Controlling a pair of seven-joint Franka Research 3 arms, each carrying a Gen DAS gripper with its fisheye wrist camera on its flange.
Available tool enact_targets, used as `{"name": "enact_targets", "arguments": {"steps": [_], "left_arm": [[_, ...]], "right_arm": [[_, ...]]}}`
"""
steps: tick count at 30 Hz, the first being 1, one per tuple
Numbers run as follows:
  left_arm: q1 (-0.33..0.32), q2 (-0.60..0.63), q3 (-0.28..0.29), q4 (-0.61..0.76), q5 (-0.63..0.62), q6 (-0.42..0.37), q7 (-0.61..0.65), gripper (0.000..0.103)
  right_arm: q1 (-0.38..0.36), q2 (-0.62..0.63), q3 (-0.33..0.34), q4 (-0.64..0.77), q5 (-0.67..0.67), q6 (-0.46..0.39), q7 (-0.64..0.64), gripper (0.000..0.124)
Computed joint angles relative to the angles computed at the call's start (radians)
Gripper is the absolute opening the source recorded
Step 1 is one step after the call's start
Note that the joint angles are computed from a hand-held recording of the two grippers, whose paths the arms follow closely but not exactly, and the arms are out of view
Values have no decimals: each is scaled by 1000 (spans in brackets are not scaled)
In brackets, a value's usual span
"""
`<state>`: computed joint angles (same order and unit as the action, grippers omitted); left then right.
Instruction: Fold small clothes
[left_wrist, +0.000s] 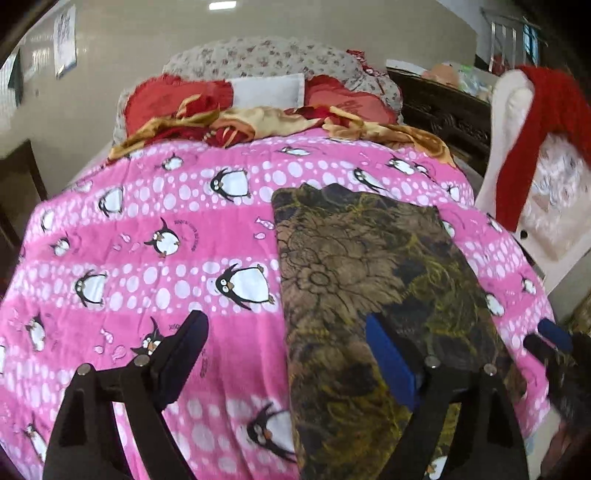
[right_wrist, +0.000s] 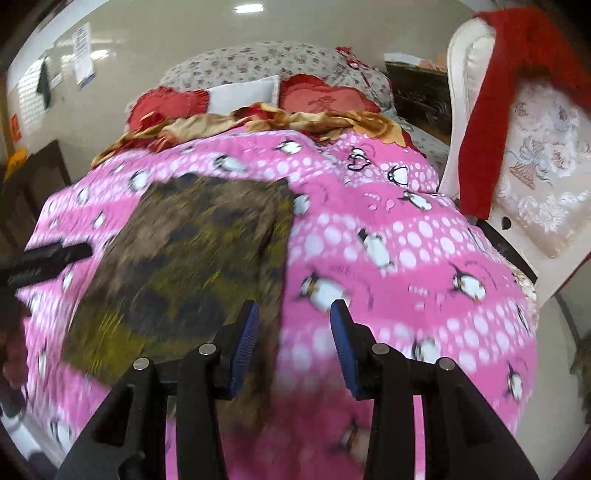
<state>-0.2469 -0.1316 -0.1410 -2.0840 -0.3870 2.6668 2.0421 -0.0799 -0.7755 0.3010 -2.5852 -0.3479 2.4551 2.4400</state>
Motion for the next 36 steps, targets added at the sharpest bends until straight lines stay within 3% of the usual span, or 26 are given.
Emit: {"name": "enact_targets", "arguments": {"steps": [5,11,14,15,16,18,21,23,27,31,34,36], "left_arm": [[-8,-22,6,-14,-1,-19,5,90],[-2,3,7,6,-1,-46,-2,90],[-3,46,27,59,-135,-110,110,90],[19,71,22,96,-214,-169,170,90],[23,119,52,161,-337,-284,255,90],[72,194,52,251,-478,-454,340,90],[125,324,23,394,-494,-673,303,90],[133,374,-4,438,-445,-693,265,92],[178,408,-64,465,-495,-686,255,99],[217,427,-94,482,-493,-640,171,88],[241,425,-117,475,-491,-683,191,86],[251,433,-127,495,-485,-753,204,86]], "right_arm": [[61,-48,66,-9,5,-53,26,35],[96,-26,85,-25,17,-17,68,36],[62,0,111,-24,-20,38,125,36],[51,22,117,-16,-29,41,137,36],[49,38,117,-13,-36,48,144,35],[40,73,120,-12,-54,64,172,36],[7,73,168,-26,-123,82,259,39],[-4,78,199,-19,-171,62,298,40],[32,85,156,-26,-202,75,322,41],[51,80,129,-42,-210,101,323,42],[49,77,131,-47,-221,107,327,42],[49,78,129,-48,-222,111,330,43]]}}
